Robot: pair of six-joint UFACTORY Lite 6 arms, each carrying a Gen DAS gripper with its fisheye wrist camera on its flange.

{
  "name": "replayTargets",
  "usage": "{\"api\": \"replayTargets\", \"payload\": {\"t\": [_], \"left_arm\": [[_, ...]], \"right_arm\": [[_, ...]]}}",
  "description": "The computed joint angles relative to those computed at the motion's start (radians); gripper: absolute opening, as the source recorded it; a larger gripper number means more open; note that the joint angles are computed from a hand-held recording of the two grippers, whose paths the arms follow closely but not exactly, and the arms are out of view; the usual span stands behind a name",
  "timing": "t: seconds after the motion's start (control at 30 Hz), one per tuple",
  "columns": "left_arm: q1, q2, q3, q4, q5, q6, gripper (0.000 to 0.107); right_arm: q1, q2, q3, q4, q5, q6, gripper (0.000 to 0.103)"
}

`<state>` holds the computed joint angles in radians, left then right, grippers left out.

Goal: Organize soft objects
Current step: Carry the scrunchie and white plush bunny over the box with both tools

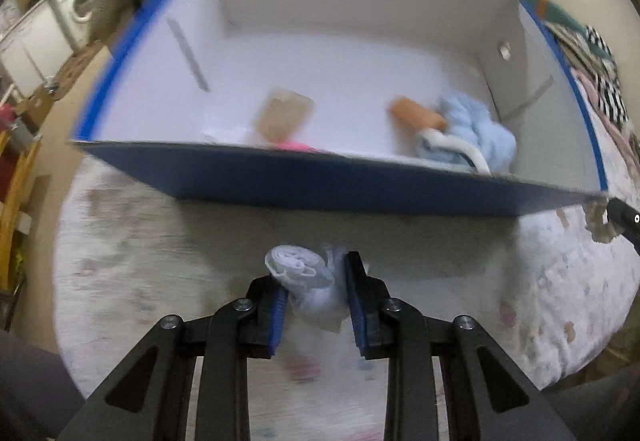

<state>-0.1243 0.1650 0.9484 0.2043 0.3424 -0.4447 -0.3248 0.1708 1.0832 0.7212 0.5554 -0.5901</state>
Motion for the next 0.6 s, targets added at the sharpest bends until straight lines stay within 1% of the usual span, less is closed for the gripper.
{"api": "replayTargets", "payload": {"t": [0.07,0.1,0.13,0.2,0.27,0.3,0.47,0.53,0.6], "left_arm": [[0.055,-0.071,-0.029,-0.025,0.019,0.061,0.025],[0.055,-0.091,-0.029,-0.011,0.031,0.046,0.025],[0.076,-0.113,-0.042,-0.022,0.031,0.072,0.025],[0.091,-0.199,-0.079,-0.037,0.054,0.093,0.025],[0.139,-0.23,-0.071,-0.098,0.071,0.19,0.025],[0.158,-0.234,-0.066,-0.112,0.062,0.218,0.025],[0.228,-0.301,-0.045,-0.179,0.088,0.334,0.025],[0.274,-0.307,-0.034,-0.221,0.092,0.403,0.025],[0.292,-0.306,-0.023,-0.207,0.088,0.395,0.025]], "right_arm": [[0.007,-0.025,-0.011,0.0,-0.014,0.0,0.012],[0.009,-0.037,-0.014,0.004,-0.019,-0.001,0.012],[0.012,-0.049,-0.016,0.009,-0.025,-0.004,0.012],[0.019,-0.076,-0.024,0.016,-0.038,-0.003,0.012],[0.025,-0.107,-0.034,0.039,-0.047,-0.006,0.012],[0.031,-0.122,-0.038,0.04,-0.053,0.003,0.012],[0.078,-0.198,-0.066,0.04,-0.094,0.037,0.012],[0.091,-0.211,-0.06,0.095,-0.08,-0.006,0.012],[0.116,-0.233,-0.051,0.121,-0.067,-0.016,0.012]]}}
